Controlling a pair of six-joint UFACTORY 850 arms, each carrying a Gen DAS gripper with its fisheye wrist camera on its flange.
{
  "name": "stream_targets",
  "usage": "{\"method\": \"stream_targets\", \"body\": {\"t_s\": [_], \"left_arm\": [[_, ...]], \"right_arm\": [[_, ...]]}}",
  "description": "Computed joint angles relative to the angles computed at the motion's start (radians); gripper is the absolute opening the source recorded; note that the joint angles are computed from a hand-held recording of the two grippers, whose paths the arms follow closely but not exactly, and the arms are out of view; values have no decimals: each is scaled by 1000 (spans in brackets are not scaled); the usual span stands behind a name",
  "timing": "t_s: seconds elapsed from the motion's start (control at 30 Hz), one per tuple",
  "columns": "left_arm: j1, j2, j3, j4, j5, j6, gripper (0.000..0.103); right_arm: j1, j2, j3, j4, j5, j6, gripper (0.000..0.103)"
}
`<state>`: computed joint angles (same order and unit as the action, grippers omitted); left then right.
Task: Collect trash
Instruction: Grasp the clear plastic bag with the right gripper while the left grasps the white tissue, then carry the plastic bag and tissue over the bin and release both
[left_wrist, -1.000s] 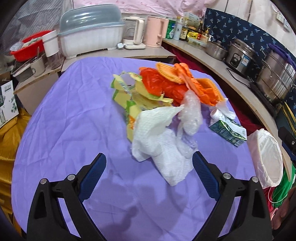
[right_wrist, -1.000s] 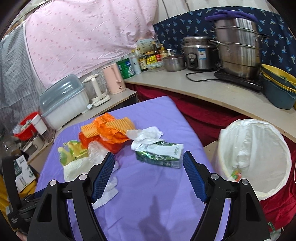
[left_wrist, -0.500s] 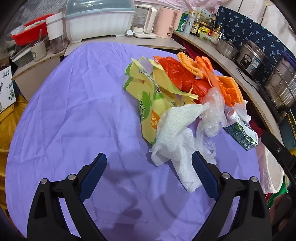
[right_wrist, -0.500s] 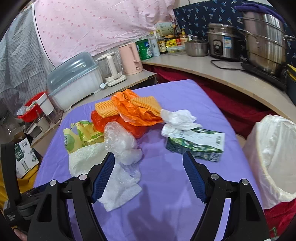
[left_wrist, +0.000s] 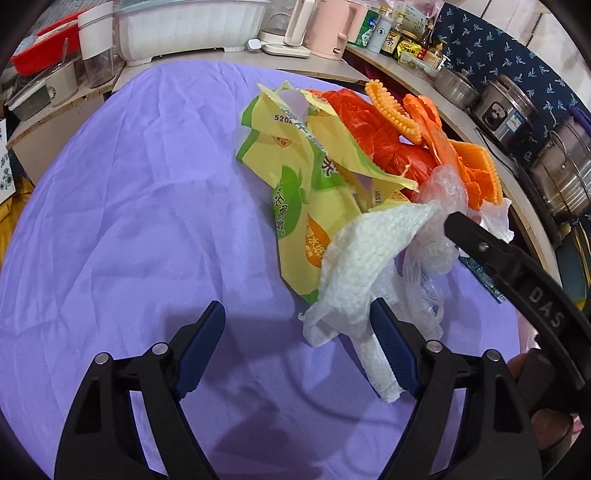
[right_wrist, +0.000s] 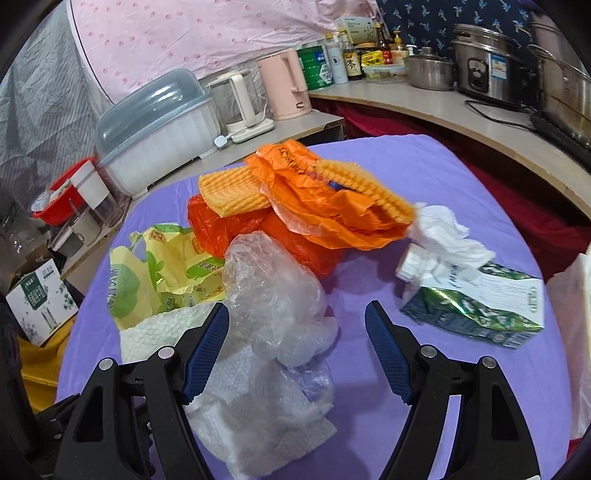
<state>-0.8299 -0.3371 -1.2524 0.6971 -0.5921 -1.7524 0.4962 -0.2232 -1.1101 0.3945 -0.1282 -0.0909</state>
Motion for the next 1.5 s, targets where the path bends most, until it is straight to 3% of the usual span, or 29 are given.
{"method": "stream_targets", "body": {"t_s": [0.07,0.1,0.13,0.2,0.3,0.4,0.5,0.67,0.77,1.1,1.5], "left_arm": [[9,3,10,-11,18,2,77],[12,4,13,-16,23,5,77],[15,5,17,-21,31,6,77],[20,8,25,-26,49,4,77],[19,10,27,-17,60,-2,76],[14,5,17,-33,65,27,67],[7,-4,1,-52,64,59,50],[-9,-8,-17,-71,58,98,23],[-27,-10,-27,-65,48,114,11],[-108,15,-53,16,-5,74,8],[-196,-21,-179,102,-80,80,8]], "right_arm": [[2,-18,-11,34,2,-35,70],[3,-26,-16,11,0,-13,62],[3,-33,-23,12,-8,-20,46],[-1,-41,-29,61,-22,-77,29],[-9,-22,-7,226,-18,-235,20],[-18,12,24,276,-8,-277,19],[-30,51,58,354,2,-344,19],[-40,113,104,240,22,-230,19],[-54,159,138,280,30,-263,19],[-94,299,235,444,54,-418,19],[-170,471,336,551,60,-525,19]]}}
